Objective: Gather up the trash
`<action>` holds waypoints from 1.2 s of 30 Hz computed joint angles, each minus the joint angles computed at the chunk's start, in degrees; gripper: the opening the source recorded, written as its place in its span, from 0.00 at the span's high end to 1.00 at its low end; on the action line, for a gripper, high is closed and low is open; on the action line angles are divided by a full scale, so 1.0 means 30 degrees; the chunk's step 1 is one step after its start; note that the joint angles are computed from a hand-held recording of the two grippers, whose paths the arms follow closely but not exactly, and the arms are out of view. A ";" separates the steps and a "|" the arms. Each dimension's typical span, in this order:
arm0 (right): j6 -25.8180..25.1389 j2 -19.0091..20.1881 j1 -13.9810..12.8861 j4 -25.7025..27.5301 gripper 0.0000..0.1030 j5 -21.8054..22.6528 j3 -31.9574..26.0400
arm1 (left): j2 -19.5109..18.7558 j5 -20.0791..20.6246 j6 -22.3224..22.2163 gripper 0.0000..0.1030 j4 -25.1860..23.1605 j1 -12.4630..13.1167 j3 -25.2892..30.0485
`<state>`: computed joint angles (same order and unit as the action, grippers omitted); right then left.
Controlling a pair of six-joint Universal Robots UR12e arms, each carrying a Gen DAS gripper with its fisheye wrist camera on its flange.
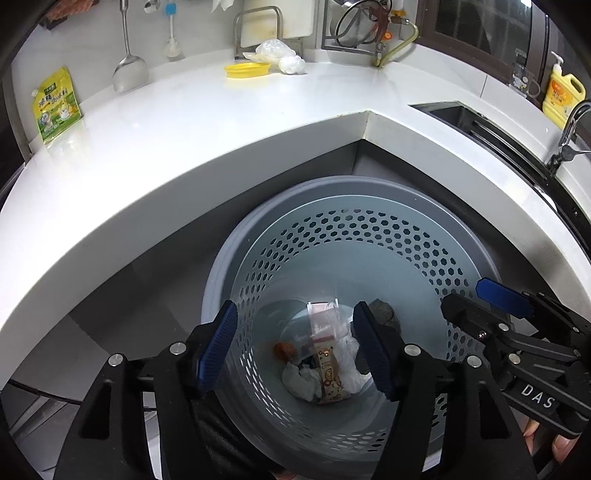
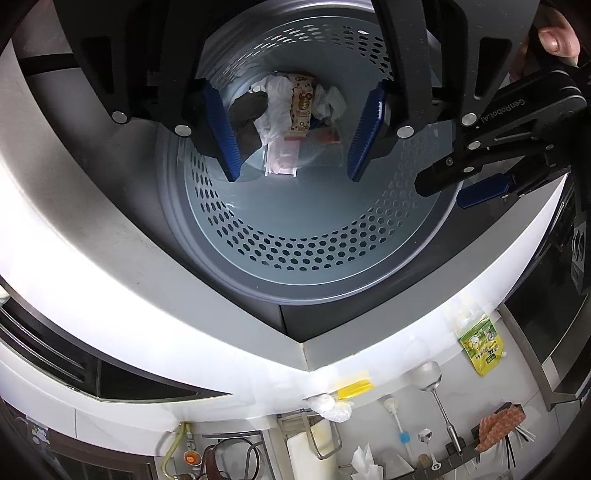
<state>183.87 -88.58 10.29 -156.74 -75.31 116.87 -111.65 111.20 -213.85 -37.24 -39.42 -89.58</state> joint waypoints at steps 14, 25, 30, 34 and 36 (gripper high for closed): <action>0.0030 -0.0200 0.0141 -0.0775 0.37 -0.0291 0.0172 | 0.0130 0.0612 -0.0227 0.24 0.0046 -0.0056 -0.0130; -0.0444 -0.0289 0.0599 -0.2276 0.26 -0.1497 0.0335 | 0.0468 0.2140 -0.0233 0.08 0.1147 -0.0236 -0.0584; -0.0432 -0.0361 0.0730 -0.2669 0.25 -0.1678 0.0415 | 0.0651 0.3333 -0.0477 0.07 0.1773 -0.0378 -0.0816; -0.0619 -0.0446 0.0941 -0.2933 0.24 -0.2224 0.0434 | 0.0780 0.3812 -0.0600 0.06 0.1966 -0.0423 -0.0902; -0.0634 -0.0490 0.0996 -0.3132 0.21 -0.2319 0.0443 | 0.0855 0.4052 -0.0641 0.06 0.2072 -0.0450 -0.0954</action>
<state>181.97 -90.05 13.27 -166.13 -82.26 118.20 -109.08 123.36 -215.77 -31.03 -40.77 -92.45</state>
